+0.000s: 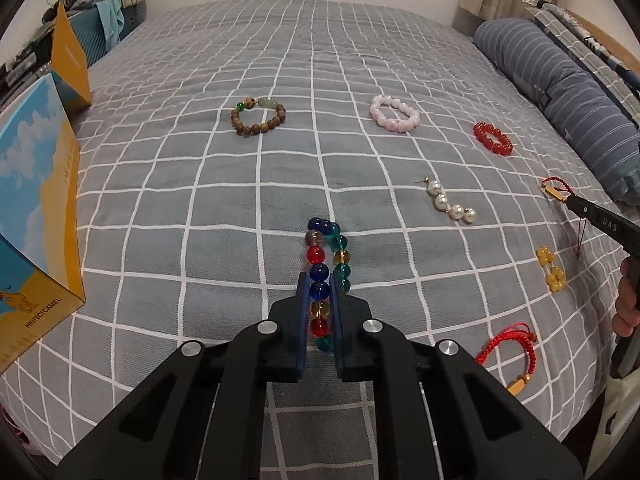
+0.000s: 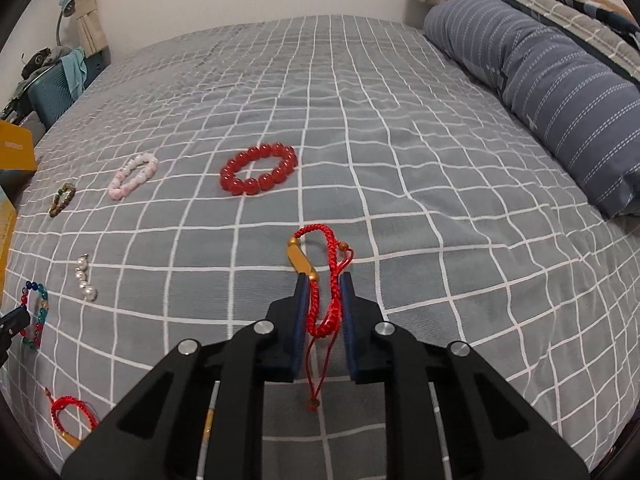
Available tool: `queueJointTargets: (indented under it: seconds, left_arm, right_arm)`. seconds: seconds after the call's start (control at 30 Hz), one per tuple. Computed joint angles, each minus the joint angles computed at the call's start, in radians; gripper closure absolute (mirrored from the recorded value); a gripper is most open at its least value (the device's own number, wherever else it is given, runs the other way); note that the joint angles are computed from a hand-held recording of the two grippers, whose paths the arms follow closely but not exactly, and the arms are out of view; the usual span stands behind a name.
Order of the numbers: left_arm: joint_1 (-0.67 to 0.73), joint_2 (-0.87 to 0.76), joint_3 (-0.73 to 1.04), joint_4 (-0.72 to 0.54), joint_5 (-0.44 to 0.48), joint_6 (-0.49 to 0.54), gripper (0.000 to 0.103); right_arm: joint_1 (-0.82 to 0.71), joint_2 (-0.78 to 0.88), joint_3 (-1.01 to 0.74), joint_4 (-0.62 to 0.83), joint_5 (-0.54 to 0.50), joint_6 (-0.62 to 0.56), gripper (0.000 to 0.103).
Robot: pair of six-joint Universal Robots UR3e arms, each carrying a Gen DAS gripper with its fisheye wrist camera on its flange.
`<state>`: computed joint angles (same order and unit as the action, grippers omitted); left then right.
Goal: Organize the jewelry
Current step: 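Grasp the multicolour bead bracelet with the left tool while the right tool grasps the red cord bracelet, then carry both bracelets over the white cardboard box with both tools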
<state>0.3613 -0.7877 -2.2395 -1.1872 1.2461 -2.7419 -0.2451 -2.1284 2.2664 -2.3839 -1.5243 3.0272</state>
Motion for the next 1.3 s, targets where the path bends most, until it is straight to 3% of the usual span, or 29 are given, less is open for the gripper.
queueJointTargets:
  seconds: [0.17,0.23,0.77,1.3]
  left_arm:
    - [0.009,0.009,0.024,-0.03,-0.021,0.011,0.094]
    - [0.013,0.016,0.03,-0.044,-0.028,0.017,0.094]
    - [0.034,0.021,0.107,-0.112,-0.07,0.038,0.094]
    - [0.054,0.008,0.183,-0.149,-0.1,0.045,0.094]
  right_arm:
    - [0.022,-0.029,-0.007,0.012,-0.011,0.009,0.089]
    - [0.036,-0.039,-0.013,0.017,-0.022,0.015,0.097]
    - [0.092,-0.096,-0.059,0.068,-0.033,0.045,0.097]
    - [0.281,-0.021,-0.18,0.065,-0.149,0.154,0.097]
